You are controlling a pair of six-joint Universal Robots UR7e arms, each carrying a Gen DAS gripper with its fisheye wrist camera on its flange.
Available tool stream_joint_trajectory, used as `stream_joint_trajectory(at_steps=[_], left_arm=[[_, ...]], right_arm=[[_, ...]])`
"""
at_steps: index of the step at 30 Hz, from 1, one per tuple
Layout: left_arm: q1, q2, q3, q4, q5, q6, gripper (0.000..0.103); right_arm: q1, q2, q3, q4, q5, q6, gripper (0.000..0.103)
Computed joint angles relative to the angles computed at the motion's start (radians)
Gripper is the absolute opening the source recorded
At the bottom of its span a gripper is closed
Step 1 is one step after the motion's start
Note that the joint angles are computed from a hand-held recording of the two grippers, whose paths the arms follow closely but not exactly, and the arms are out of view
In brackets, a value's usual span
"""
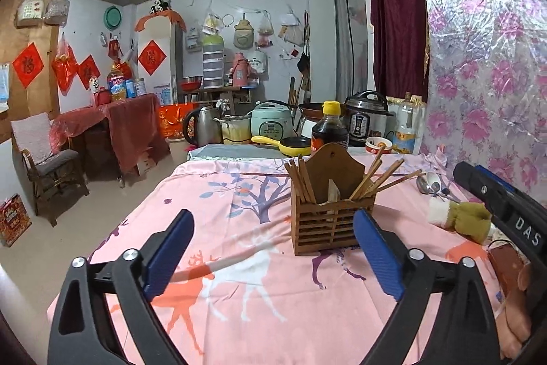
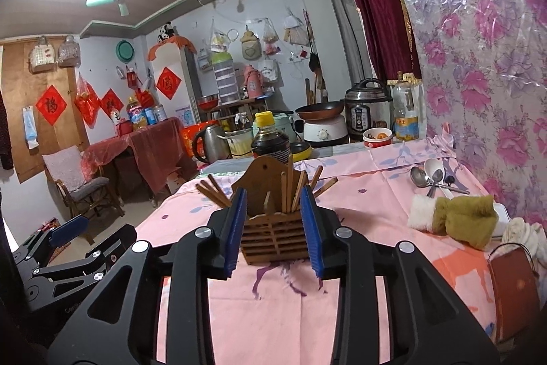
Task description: Organize utensils
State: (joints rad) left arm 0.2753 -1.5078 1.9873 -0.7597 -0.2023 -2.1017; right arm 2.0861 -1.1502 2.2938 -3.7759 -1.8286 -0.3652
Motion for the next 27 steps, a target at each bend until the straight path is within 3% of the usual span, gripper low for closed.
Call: stream_joint_trajectory(at_steps=[5, 7, 13, 18, 23, 27], left_arm=[[-0.046, 0.017, -0.003, 0.096, -0.055, -0.119, 0.097], [-0.060, 0.017, 0.009, 0.100, -0.080, -0.138, 0.097], [-0.074, -0.040, 0.106, -0.071, -0.129, -0.046, 0.097], [-0.034, -0.055, 0.142, -0.175, -0.146, 0.020, 0.097], [-0.016, -0.026, 0.125, -0.099, -0.158, -0.049, 0.097], [-0.020, 0.043, 0.079, 0.069, -0.175, -0.186, 0.097]], right_arm=[[0.018, -0.023, 0.058, -0.051, -0.021, -0.006, 0.041], [0.020, -0.017, 0.079, -0.093, -0.041, -0.004, 0.047], [-0.002, 0.028, 0.110, -0.163, -0.082, 0.035, 0.062], [-0.024, 0.072, 0.090, -0.131, -0.143, 0.066, 0.065], [-0.052, 0.067, 0.085, -0.059, -0.152, 0.102, 0.066], [-0.052, 0.078, 0.093, -0.082, -0.167, 0.077, 0.069]])
